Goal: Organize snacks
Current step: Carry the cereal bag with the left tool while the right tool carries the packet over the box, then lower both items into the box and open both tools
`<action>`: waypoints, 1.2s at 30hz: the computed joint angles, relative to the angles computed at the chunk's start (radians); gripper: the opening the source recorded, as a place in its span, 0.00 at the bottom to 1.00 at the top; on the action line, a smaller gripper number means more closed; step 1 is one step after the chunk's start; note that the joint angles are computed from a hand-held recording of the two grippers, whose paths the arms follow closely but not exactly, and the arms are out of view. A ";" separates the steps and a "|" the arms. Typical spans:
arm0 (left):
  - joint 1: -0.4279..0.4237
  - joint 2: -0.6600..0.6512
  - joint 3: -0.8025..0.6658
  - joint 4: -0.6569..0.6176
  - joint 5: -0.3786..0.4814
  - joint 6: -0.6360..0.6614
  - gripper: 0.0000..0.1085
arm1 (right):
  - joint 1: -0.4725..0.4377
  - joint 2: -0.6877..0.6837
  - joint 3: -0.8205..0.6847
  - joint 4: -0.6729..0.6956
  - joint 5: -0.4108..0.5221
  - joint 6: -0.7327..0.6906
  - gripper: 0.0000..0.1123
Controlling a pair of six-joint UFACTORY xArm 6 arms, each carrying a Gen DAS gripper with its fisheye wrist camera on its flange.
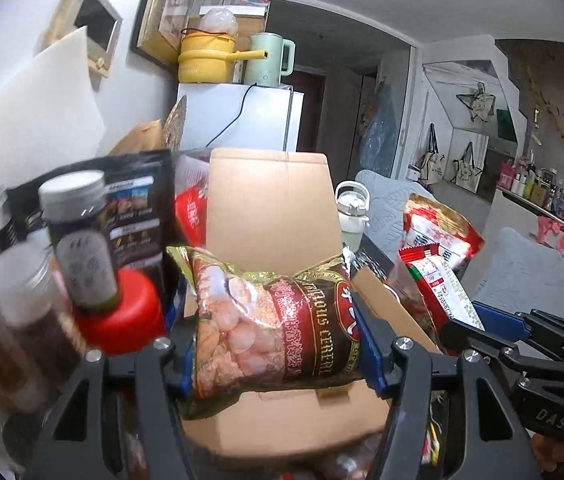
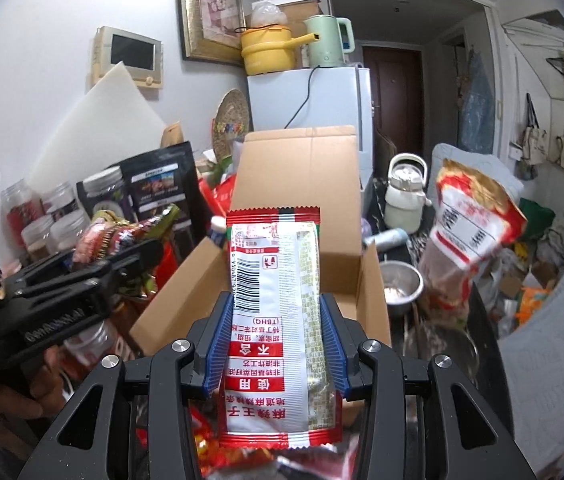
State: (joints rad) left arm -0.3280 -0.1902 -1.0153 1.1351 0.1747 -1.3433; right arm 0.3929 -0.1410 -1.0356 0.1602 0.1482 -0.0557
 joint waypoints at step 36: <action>0.003 0.455 -0.350 -0.797 0.137 0.754 0.57 | -0.045 0.460 -0.428 -0.034 0.208 0.148 0.38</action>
